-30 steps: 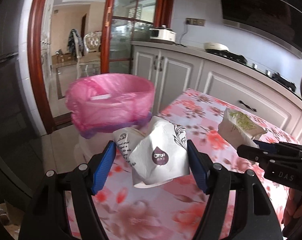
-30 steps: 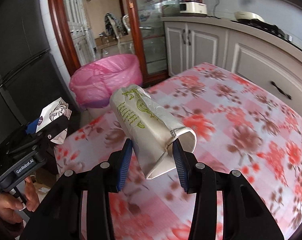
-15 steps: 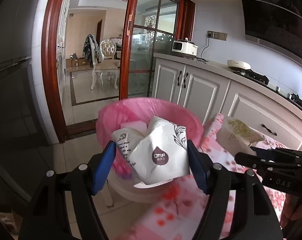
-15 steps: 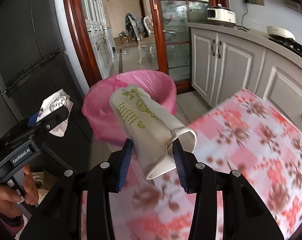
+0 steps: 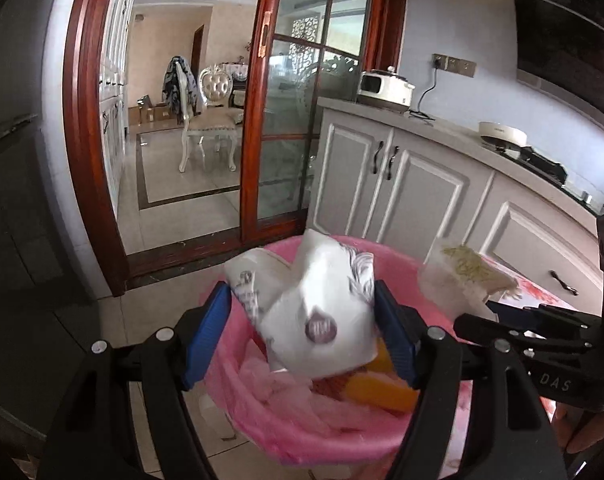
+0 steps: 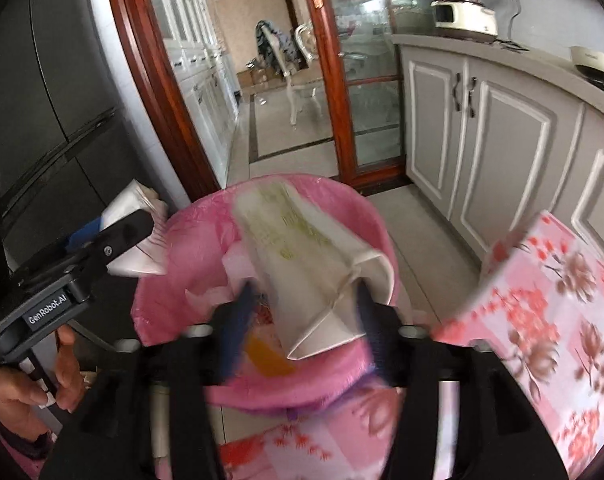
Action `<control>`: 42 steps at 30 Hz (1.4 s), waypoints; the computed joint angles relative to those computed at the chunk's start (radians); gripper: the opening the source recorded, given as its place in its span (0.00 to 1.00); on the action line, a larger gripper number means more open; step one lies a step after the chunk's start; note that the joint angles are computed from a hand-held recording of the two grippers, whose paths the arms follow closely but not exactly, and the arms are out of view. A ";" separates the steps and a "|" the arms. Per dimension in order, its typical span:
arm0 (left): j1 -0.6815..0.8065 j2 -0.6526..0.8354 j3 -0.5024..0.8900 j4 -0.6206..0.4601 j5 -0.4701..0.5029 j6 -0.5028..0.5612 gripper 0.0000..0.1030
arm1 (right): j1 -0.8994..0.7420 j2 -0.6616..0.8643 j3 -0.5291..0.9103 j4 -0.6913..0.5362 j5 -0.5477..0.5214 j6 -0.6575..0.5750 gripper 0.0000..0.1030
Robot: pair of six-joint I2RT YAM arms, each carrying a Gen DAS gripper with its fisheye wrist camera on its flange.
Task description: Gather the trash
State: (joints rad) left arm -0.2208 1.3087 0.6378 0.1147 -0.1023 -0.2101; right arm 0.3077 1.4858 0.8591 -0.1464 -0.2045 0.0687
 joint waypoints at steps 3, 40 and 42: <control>0.011 0.041 0.020 0.031 -0.014 -0.007 0.85 | 0.006 0.021 0.007 0.023 0.006 -0.034 0.68; -1.171 -0.293 0.186 -1.368 -0.904 -1.173 0.96 | 0.120 -1.245 -0.252 -0.852 0.290 0.094 0.82; -1.266 -0.249 0.207 -1.477 -0.912 -1.332 0.96 | 0.235 -1.286 -0.239 -0.907 0.381 0.173 0.82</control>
